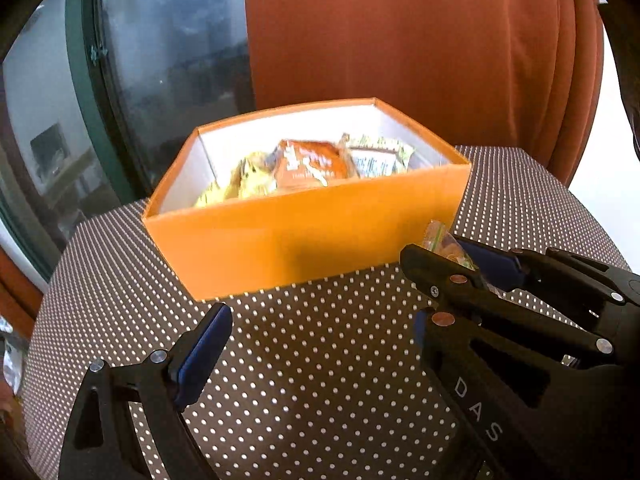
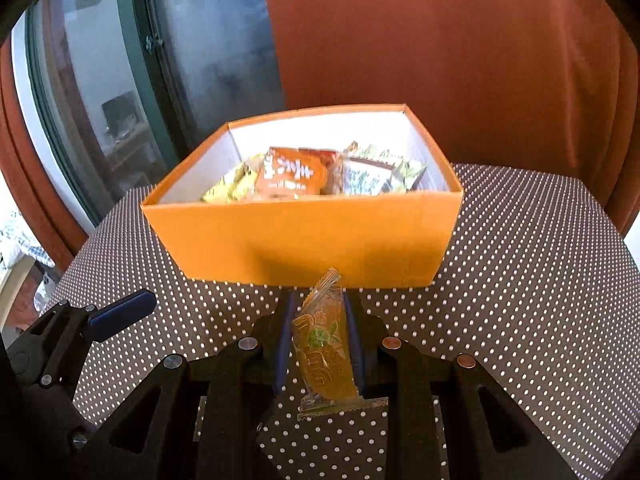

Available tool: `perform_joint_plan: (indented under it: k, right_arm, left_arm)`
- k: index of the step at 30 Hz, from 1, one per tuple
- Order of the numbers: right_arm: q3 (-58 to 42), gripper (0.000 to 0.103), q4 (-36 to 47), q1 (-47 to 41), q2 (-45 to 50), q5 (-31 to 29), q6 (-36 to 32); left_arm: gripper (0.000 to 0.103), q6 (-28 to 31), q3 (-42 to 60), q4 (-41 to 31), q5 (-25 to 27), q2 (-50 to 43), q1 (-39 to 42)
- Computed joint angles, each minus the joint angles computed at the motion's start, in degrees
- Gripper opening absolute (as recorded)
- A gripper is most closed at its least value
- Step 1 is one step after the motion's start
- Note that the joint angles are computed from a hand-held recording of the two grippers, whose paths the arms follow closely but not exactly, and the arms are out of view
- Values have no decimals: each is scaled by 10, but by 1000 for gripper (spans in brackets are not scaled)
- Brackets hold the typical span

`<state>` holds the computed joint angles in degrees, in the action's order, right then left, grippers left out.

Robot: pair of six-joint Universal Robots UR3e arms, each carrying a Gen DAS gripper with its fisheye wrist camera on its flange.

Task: Organize snacks
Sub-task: 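Lift the jelly packet with the right tool and carry it over the box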

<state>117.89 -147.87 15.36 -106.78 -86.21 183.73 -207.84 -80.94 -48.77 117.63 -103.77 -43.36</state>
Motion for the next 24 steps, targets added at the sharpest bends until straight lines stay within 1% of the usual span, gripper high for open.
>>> perform_joint_plan:
  k: [7,17,24]
  right_arm:
    - [-39,27,-13,16,13,-18,4]
    - [-97,27,-23,20,38,-14,8]
    - [-146,27,-40,30,69,-17,11]
  left_arm:
    - [95,8,23,9,26,-4,2]
    - [96,26,55,25,55,-4,9]
    - [96,43,79,38,65,-3,23]
